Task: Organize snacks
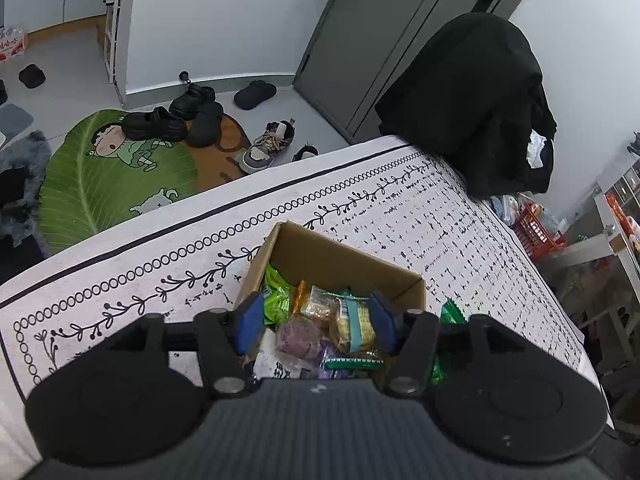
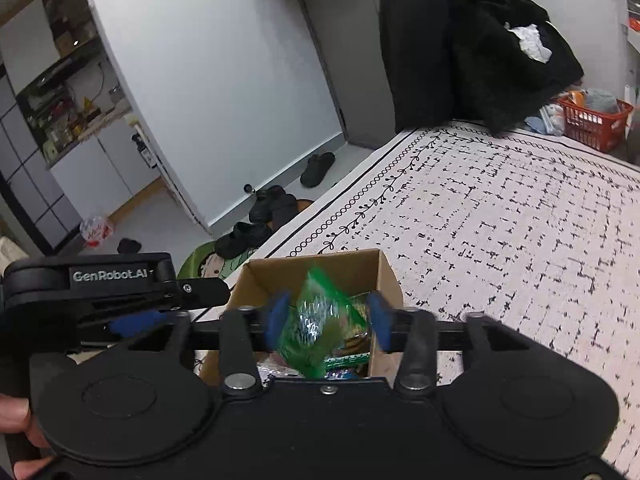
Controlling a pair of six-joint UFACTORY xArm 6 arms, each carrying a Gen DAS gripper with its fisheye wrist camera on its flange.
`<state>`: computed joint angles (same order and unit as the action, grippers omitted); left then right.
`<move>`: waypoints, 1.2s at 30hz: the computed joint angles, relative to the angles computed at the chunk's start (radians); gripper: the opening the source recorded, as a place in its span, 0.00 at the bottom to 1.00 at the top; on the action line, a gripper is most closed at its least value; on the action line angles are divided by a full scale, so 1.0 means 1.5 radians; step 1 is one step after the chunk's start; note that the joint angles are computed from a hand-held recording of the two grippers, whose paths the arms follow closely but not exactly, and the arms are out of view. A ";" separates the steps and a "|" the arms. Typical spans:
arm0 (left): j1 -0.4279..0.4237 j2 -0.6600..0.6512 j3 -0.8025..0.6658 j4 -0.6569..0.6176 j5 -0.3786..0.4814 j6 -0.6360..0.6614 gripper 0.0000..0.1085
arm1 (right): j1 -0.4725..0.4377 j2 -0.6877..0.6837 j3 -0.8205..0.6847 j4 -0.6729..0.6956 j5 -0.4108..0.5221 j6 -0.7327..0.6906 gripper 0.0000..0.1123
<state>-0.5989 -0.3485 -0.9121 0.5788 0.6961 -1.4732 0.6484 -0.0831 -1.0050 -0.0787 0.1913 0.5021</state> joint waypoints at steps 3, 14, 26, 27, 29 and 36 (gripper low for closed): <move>-0.002 -0.017 0.007 -0.012 0.003 0.013 0.65 | 0.000 -0.023 0.013 -0.008 0.014 0.028 0.47; -0.045 -0.063 -0.016 -0.028 0.104 0.068 0.80 | 0.007 -0.125 0.064 0.013 0.085 0.074 0.60; -0.135 -0.124 -0.038 -0.011 0.229 0.067 0.88 | 0.019 -0.240 0.088 -0.050 0.169 0.110 0.81; -0.145 -0.128 -0.041 -0.006 0.240 0.060 0.88 | 0.022 -0.249 0.090 -0.054 0.174 0.111 0.84; -0.167 -0.137 -0.046 0.007 0.265 0.051 0.91 | 0.029 -0.263 0.087 -0.074 0.193 0.122 0.87; -0.238 -0.158 -0.065 0.033 0.338 0.038 0.95 | 0.048 -0.316 0.091 -0.090 0.250 0.127 0.92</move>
<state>-0.9557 -0.5853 -1.0093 0.6280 1.2030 -1.4159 0.7203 -0.5569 -0.8690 -0.2135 0.5655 0.6923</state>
